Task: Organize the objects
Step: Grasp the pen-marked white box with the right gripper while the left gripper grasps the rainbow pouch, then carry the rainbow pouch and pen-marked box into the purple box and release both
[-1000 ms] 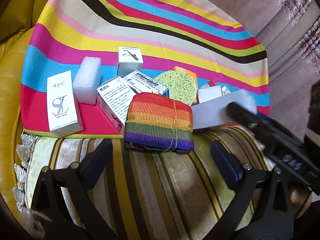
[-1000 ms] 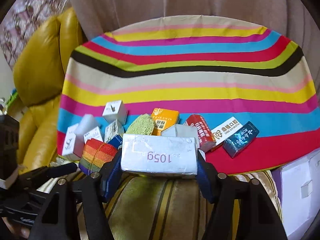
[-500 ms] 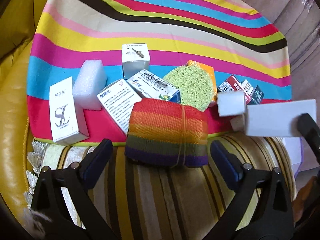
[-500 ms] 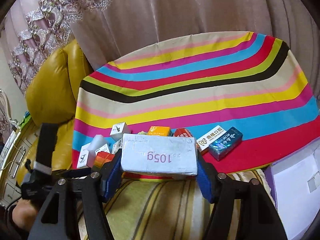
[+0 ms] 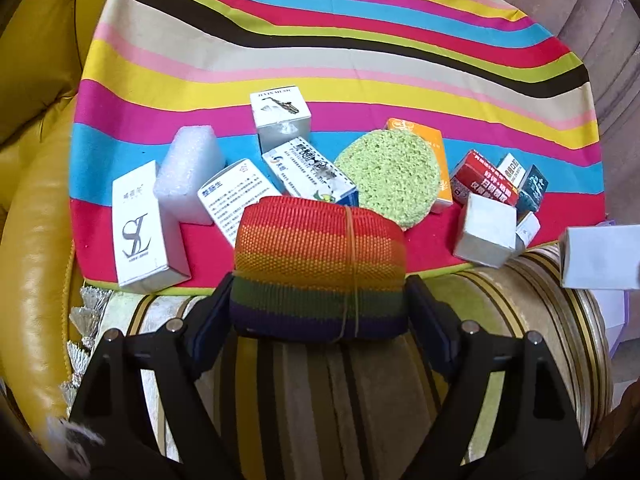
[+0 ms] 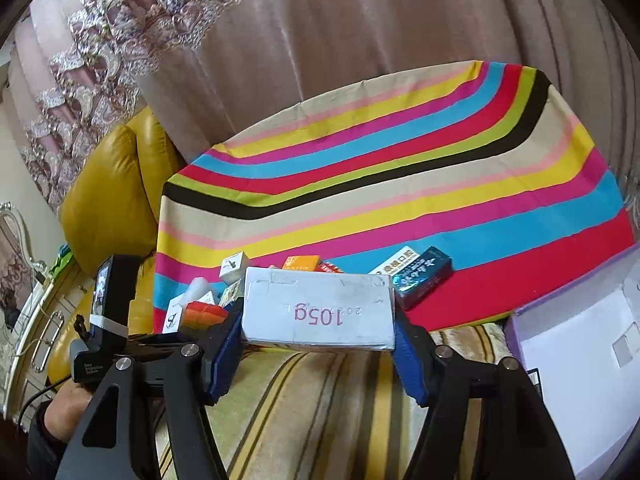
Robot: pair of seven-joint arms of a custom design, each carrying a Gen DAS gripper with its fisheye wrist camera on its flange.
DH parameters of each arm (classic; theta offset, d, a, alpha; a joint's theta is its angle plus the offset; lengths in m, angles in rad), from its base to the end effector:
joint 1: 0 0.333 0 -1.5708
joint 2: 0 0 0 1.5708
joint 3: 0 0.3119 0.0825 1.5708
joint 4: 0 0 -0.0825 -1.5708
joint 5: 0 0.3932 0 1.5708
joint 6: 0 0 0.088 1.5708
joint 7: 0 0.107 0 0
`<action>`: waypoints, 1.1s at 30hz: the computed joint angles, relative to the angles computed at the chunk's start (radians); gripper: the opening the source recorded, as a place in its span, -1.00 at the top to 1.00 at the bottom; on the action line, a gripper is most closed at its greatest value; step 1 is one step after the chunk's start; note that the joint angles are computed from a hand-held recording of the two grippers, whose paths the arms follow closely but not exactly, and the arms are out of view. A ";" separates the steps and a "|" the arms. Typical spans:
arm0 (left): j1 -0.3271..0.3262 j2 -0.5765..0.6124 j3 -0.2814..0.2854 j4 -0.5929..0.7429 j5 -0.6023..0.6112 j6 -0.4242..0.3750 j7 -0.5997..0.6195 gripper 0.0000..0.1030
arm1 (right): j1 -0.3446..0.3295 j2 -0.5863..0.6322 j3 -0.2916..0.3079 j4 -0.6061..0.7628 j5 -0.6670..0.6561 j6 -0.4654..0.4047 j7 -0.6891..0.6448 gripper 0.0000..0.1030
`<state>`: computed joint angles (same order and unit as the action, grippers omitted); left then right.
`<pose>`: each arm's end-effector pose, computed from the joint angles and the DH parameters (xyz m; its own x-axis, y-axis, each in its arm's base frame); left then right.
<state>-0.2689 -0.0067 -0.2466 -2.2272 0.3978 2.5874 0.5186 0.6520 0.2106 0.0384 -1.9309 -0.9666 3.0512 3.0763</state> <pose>0.4863 -0.2839 0.4037 0.2076 -0.9719 0.1114 -0.8763 -0.2353 -0.4204 0.4548 0.4570 0.4538 0.2706 -0.8810 -0.3882 -0.6917 0.1025 -0.7149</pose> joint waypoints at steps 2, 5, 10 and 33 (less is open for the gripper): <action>0.001 -0.015 0.000 -0.016 0.010 0.009 -0.016 -0.63 | 0.000 -0.014 -0.006 -0.016 -0.011 0.009 0.013 -0.29; 0.007 -0.048 -0.009 -0.045 0.054 0.026 -0.073 -0.63 | -0.003 -0.036 -0.007 -0.037 -0.040 -0.006 0.049 -0.29; 0.011 -0.054 -0.034 -0.053 0.075 0.085 -0.094 -0.63 | -0.033 -0.083 0.019 -0.079 -0.083 -0.078 0.107 -0.29; -0.174 0.171 -0.019 0.239 0.081 0.113 0.070 -0.62 | -0.176 -0.263 0.141 -0.273 0.111 -0.436 0.070 -0.29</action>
